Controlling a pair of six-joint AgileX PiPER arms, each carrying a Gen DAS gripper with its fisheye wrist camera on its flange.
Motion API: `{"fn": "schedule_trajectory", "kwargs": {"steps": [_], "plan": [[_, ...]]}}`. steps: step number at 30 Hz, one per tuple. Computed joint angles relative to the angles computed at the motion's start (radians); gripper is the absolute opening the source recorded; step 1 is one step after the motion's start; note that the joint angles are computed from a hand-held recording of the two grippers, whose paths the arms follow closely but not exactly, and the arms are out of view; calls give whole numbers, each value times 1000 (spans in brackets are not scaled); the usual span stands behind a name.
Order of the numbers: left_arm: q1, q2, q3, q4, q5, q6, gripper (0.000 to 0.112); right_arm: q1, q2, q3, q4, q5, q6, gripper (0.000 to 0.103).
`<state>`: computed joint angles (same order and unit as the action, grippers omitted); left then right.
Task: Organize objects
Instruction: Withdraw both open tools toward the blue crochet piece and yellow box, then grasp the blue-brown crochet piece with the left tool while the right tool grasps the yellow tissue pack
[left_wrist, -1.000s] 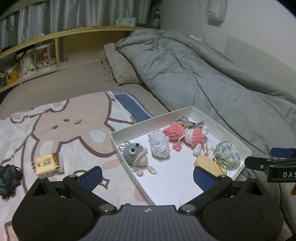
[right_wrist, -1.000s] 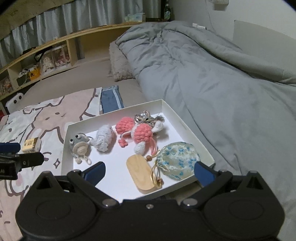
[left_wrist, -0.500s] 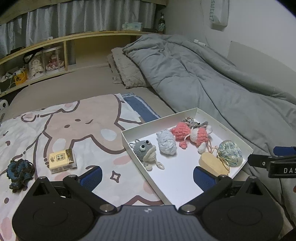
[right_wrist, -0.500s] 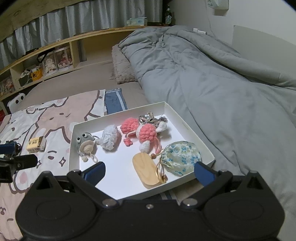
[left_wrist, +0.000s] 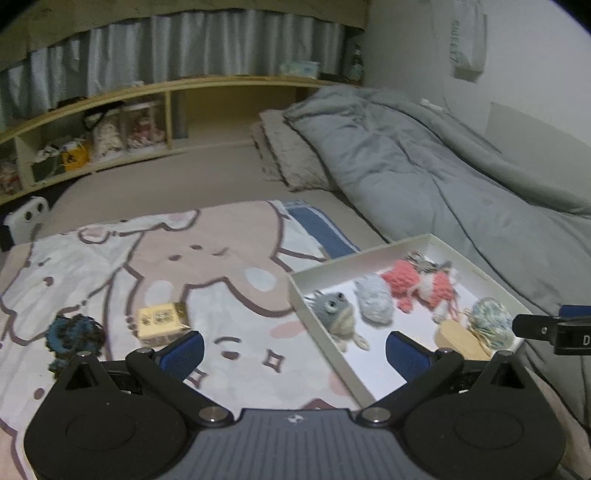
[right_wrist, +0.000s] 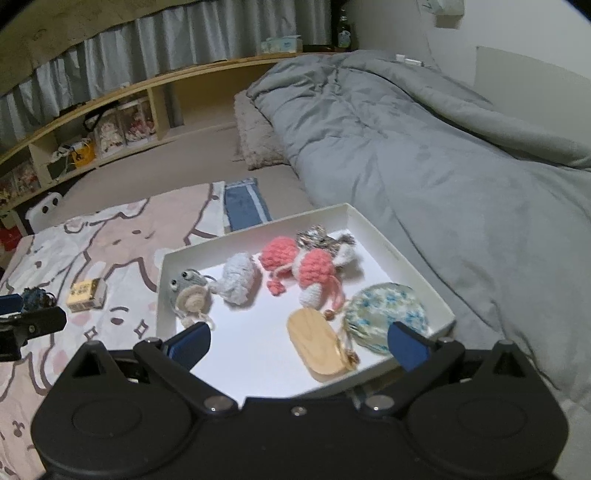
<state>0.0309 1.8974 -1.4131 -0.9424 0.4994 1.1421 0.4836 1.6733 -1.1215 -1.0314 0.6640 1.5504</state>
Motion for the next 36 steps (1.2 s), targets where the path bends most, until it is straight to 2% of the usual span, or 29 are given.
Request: {"fn": "schedule_trajectory", "kwargs": {"steps": [9, 22, 31, 36], "plan": [[62, 43, -55, 1, -73, -49, 103, 4, 111, -126, -56, -59, 35, 103], [154, 147, -185, -10, -145, -77, 103, 62, 362, -450, 8, -98, -87, 103], [196, 286, -372, 163, -167, -308, 103, 111, 591, -767, 94, -88, -191, 103], [215, 376, -500, 290, -150, -459, 103, 125, 773, -1035, 190, -23, -283, 103]]}}
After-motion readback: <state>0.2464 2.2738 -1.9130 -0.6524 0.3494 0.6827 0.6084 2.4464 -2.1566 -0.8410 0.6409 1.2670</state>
